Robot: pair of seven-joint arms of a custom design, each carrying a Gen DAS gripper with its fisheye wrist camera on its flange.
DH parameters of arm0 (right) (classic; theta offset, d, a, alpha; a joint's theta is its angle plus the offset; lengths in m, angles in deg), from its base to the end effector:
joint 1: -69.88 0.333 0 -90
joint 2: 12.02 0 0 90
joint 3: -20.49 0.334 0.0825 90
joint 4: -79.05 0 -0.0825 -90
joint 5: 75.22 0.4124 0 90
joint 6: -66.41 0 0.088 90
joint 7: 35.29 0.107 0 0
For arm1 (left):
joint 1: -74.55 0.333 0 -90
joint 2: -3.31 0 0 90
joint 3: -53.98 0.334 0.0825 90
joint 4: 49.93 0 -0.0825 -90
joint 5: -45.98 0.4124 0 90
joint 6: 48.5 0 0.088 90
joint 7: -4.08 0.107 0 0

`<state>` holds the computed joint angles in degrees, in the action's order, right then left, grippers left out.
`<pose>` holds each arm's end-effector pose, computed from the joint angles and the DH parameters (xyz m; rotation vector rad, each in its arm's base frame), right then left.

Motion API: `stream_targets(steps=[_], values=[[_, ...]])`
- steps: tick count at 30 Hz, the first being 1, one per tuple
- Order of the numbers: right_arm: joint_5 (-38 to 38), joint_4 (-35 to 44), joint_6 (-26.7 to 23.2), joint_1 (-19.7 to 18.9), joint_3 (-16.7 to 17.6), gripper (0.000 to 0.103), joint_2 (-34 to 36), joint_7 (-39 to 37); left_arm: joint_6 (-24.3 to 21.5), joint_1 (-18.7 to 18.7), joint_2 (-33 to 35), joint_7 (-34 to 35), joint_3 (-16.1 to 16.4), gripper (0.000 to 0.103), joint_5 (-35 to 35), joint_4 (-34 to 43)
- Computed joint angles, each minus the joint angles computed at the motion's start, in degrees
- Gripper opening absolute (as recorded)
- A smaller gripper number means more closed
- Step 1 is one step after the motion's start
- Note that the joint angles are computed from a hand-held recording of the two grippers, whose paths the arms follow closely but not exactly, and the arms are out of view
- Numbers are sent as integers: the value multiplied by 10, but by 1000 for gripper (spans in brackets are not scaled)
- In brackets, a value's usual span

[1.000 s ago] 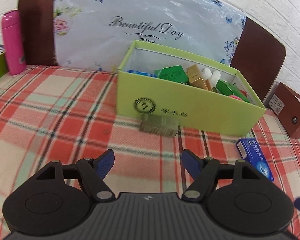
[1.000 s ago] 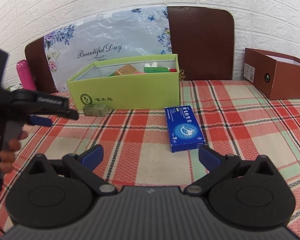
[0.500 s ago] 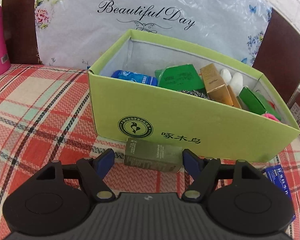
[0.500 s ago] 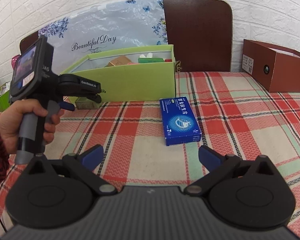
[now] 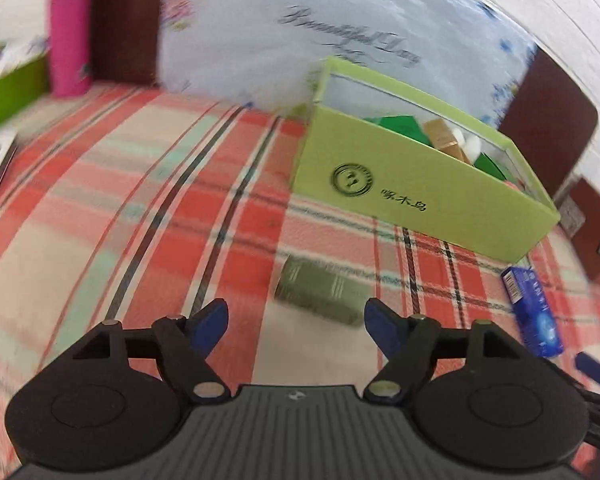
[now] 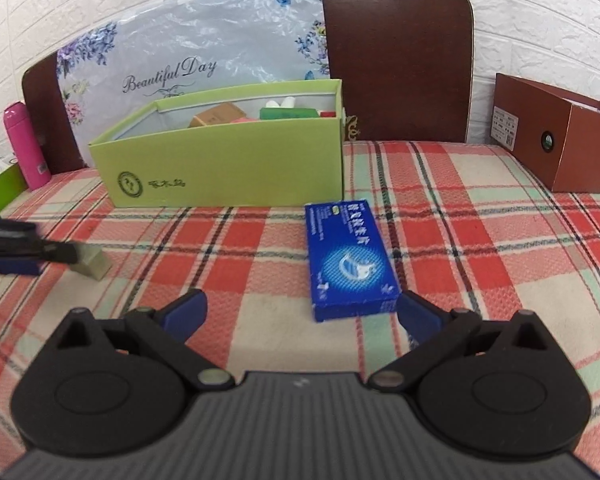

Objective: Organize objects
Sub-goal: 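Grasp the small olive box with left tool while right tool grasps blue box, then carry olive box and blue box into the lime box and open both tools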

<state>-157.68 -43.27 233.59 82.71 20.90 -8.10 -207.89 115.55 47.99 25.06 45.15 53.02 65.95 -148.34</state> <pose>0.5614 0.1953 0.4167 -1.5375 1.7728 -0.8096 0.6433 -0.3546 0.4580 -1.9540 1.8035 -1.0178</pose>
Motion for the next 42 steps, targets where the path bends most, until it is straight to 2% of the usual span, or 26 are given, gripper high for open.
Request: stream_targets(steps=[2,3,4,6,7,9,12,14,15,16,17,18,22,23,24,25,26,27,30,34,35,37,39,42], values=[[11,7,-3,-2,-3,103,7,-10,25,52,-12,43,-61,77,-94,-29],[9,11,-2,-3,-5,103,10,-9,36,64,-10,64,-79,77,-132,-32],[9,13,-2,-4,-6,103,12,-9,41,59,-3,70,-76,77,-146,-25],[11,15,-4,-4,-8,103,15,-10,26,12,20,34,-24,77,-113,11],[12,14,-4,-3,-9,103,14,-10,16,0,33,22,-11,76,-106,33],[-3,11,0,-3,-11,103,11,3,9,2,62,21,-14,71,-116,71],[4,8,-6,-5,-9,103,11,-3,-6,-22,104,11,16,62,-92,133],[6,10,-5,-6,-10,103,14,-6,-38,-23,128,34,16,53,-77,178],[1,14,-8,-5,-11,103,17,-1,-43,-17,134,51,8,39,-77,188],[-7,18,-10,-5,-12,103,21,4,-47,0,136,83,-16,27,-91,192],[-6,23,-12,-5,-13,103,26,2,-46,19,133,117,-42,27,-111,186],[0,29,-13,-6,-14,103,32,-3,-39,26,126,137,-52,26,-121,173],[19,55,-5,-6,-23,102,61,-29,-23,33,94,211,-69,25,-143,120],[27,59,-6,-4,-25,96,66,-40,-23,38,86,232,-76,25,-152,109],[48,60,-6,-5,-25,76,70,-62,-25,43,78,250,-83,25,-163,98],[73,57,-6,-5,-25,65,71,-87,-28,46,70,264,-87,25,-172,88],[62,52,-10,2,-30,57,66,-77,-30,45,61,274,-87,25,-177,77],[45,44,-12,8,-33,56,58,-64,-38,39,53,280,-81,25,-173,70],[52,3,15,5,-29,56,24,-65,-46,27,25,293,-70,25,-154,36],[86,-66,12,6,-2,56,-34,-101,-15,26,-20,311,-73,26,-145,-31],[75,-80,17,6,4,56,-46,-84,-5,20,-28,306,-68,29,-134,-45],[51,-97,18,5,18,57,-61,-51,6,7,-34,281,-55,48,-114,-55],[56,-101,12,6,28,79,-65,-65,4,-10,-27,241,-35,52,-87,-44],[70,-103,14,6,35,80,-69,-82,-6,-18,-11,218,-28,52,-60,-18]])
